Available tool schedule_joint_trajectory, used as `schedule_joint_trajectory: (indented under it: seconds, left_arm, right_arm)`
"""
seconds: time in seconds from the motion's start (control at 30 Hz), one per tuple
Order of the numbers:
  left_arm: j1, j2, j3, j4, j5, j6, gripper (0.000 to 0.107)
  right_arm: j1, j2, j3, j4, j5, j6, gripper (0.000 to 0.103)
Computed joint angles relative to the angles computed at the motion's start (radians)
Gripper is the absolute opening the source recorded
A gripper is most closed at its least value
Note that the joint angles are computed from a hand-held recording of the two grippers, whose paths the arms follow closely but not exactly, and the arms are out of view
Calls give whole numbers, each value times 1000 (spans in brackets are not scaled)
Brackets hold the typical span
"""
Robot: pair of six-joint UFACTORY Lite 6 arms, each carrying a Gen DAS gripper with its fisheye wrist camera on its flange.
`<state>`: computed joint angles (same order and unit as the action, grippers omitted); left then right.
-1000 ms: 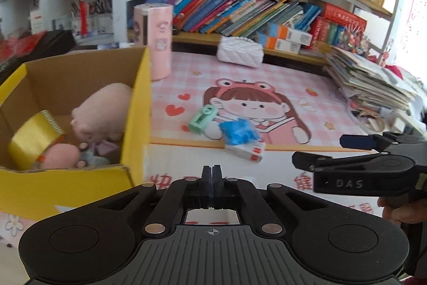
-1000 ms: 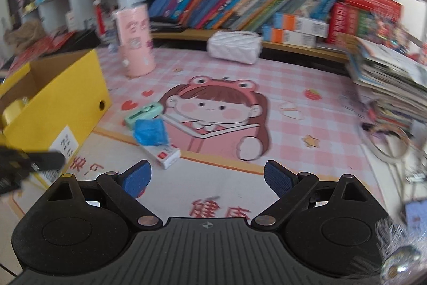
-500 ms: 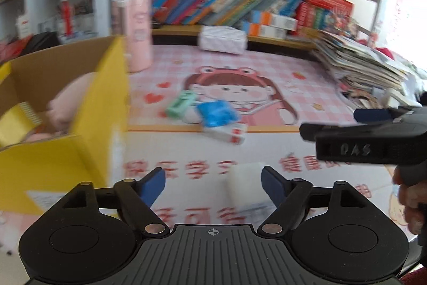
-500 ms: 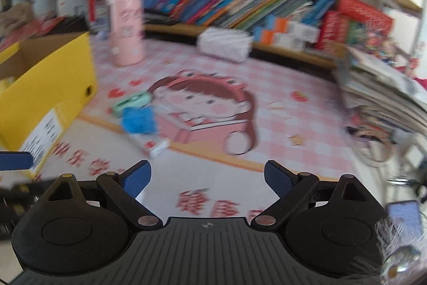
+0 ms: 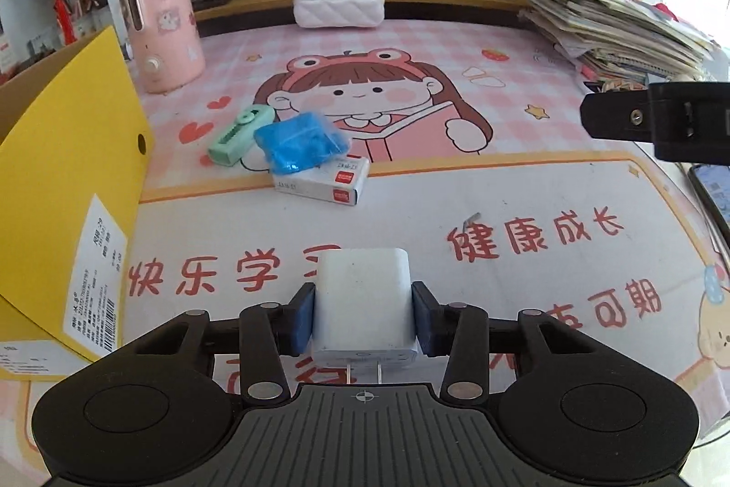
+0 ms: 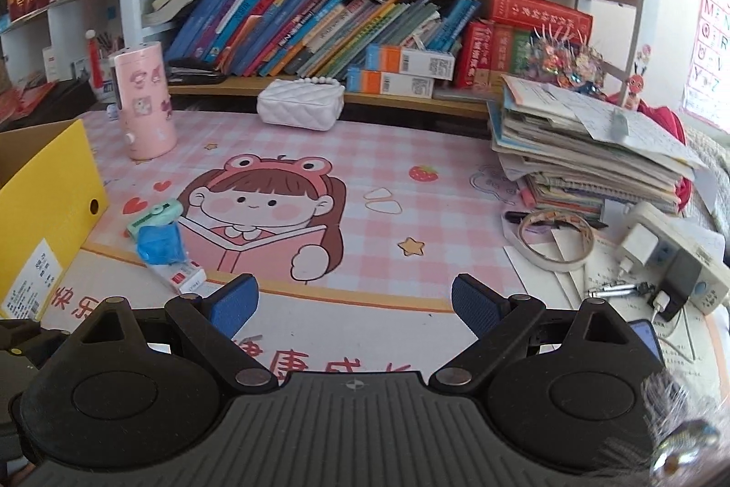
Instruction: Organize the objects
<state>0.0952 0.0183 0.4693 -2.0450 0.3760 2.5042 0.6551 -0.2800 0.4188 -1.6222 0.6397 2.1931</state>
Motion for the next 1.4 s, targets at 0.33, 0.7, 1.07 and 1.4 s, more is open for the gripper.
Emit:
schedule_joint_trajectory:
  seconds: [0.33, 0.7, 1.07, 1.4]
  left_arm:
    - [370, -237, 19, 669, 302, -583, 41]
    - [819, -360, 79, 809, 591, -679, 41]
    - [948, -340, 110, 832, 595, -700, 41]
    - [935, -242, 160, 817, 665, -646, 41]
  right_arm:
    - [-12, 122, 75, -196, -82, 162, 93]
    - [-23, 554, 404, -695, -174, 495, 84]
    - [-97, 895, 785, -643, -312, 374, 49]
    - [-40, 626, 486, -749, -182, 569, 39]
